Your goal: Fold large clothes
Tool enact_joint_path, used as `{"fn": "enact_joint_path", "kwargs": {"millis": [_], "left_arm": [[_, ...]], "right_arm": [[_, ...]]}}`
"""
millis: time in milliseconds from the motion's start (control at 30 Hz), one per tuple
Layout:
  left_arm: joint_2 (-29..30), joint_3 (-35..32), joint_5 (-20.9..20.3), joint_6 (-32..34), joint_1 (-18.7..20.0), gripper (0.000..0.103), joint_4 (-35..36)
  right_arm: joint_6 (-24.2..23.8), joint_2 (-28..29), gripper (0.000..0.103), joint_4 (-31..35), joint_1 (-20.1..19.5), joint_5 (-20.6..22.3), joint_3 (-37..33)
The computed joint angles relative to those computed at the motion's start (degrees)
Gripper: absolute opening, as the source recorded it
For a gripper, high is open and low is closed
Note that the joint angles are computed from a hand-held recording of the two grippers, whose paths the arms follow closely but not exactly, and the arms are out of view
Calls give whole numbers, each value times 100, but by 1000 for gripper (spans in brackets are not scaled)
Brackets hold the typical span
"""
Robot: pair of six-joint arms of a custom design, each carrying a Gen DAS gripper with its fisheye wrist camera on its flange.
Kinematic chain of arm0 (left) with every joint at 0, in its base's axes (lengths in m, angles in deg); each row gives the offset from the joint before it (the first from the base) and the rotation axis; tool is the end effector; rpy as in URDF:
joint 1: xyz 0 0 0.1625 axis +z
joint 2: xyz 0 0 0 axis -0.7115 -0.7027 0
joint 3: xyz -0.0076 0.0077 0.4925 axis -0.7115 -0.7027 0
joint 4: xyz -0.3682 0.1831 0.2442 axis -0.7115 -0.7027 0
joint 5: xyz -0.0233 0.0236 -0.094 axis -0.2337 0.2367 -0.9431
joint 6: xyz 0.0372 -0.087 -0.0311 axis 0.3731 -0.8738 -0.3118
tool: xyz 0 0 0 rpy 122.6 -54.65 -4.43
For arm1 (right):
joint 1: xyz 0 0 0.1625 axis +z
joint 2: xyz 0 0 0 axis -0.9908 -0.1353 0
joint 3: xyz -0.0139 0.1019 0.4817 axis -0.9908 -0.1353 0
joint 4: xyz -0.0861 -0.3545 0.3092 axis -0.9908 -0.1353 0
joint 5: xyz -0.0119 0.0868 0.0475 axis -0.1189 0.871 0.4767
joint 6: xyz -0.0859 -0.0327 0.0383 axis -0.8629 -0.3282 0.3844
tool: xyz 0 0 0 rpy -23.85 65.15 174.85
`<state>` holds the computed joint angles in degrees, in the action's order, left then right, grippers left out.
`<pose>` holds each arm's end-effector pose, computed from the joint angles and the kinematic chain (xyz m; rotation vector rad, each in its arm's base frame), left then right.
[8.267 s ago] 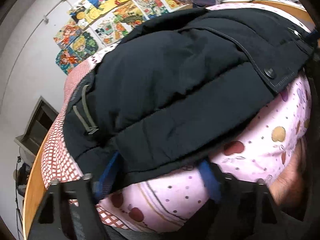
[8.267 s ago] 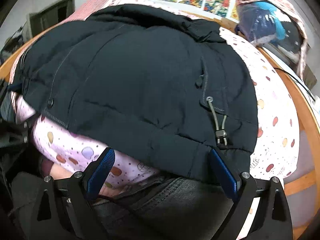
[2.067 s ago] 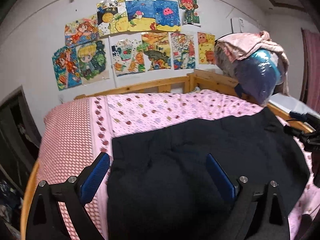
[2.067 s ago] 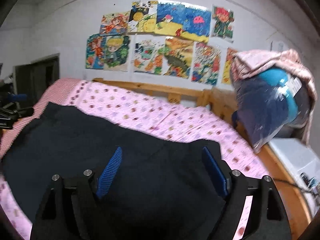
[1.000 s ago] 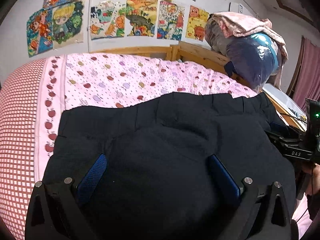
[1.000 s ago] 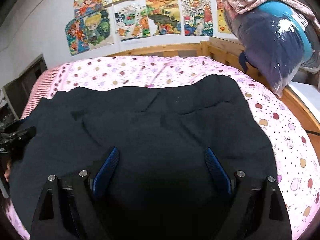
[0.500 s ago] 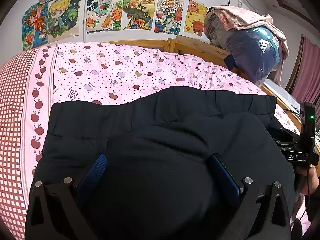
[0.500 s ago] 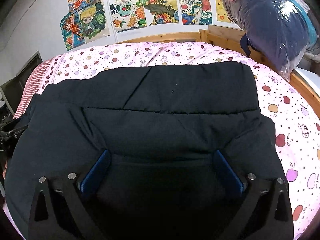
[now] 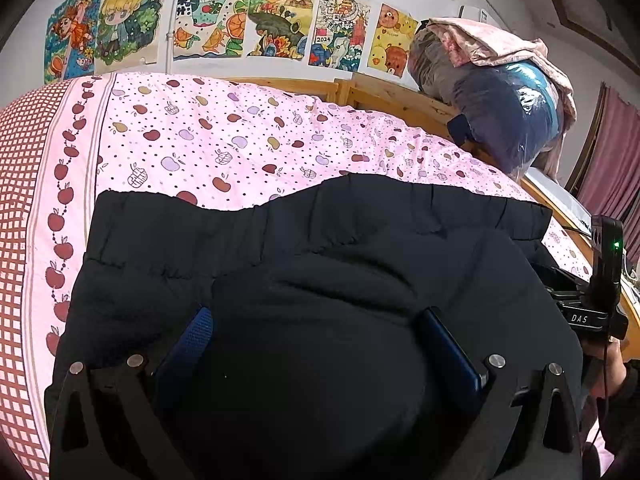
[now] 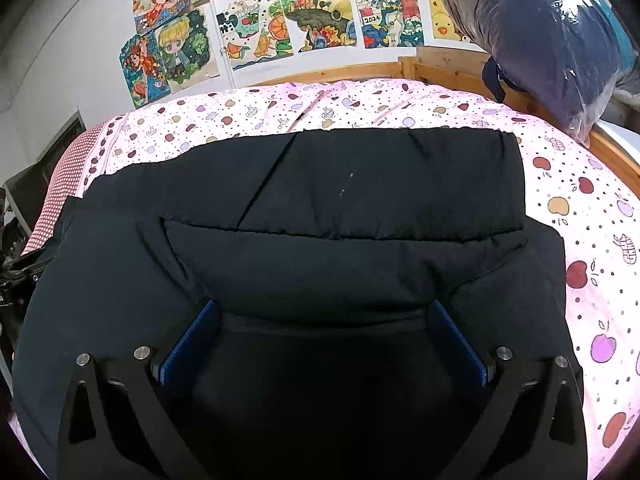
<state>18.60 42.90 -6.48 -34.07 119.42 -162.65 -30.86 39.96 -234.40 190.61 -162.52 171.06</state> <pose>-0.0418 -0.7188 0.3680 1.0339 2.5467 -0.6963 0.2583 -0.5836 0.0618 0.0987 -2.2087 1.1143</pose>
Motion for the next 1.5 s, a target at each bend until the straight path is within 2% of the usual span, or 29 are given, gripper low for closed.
{"fn": "enact_joint_path", "kwargs": {"millis": [200,367,533,733,933,1033,1233,1333,1500], "left_arm": [[-67,94,-119,47,16,103,-136],[-267,384,-408,242,79,103,-573],[-316,440,-452,283,77,103,-704],[-470,415,-340,45,-9,103,-606],[-719,357,-558,-396,82,103,-643],[-793,308,-478,-492,93,103,-586],[-1029,355,9,-223,101,103,-599],[-1158,443,273,-84,114,103,-759],[-1211,319,347,-41,250,103,-464]], "right_arm": [[-65,41,102,-169,2,28,14],[-491,219,102,-900,118,-89,64],[-678,216,102,-1257,127,7,159],[-648,74,102,-1340,102,193,308],[-698,-21,102,-1604,177,228,442],[-872,-57,102,-1832,279,119,479],[-1103,-235,102,-1886,444,-62,644],[-1409,-350,102,-1767,548,-259,743],[-2118,-473,102,-1881,737,-692,898]]}}
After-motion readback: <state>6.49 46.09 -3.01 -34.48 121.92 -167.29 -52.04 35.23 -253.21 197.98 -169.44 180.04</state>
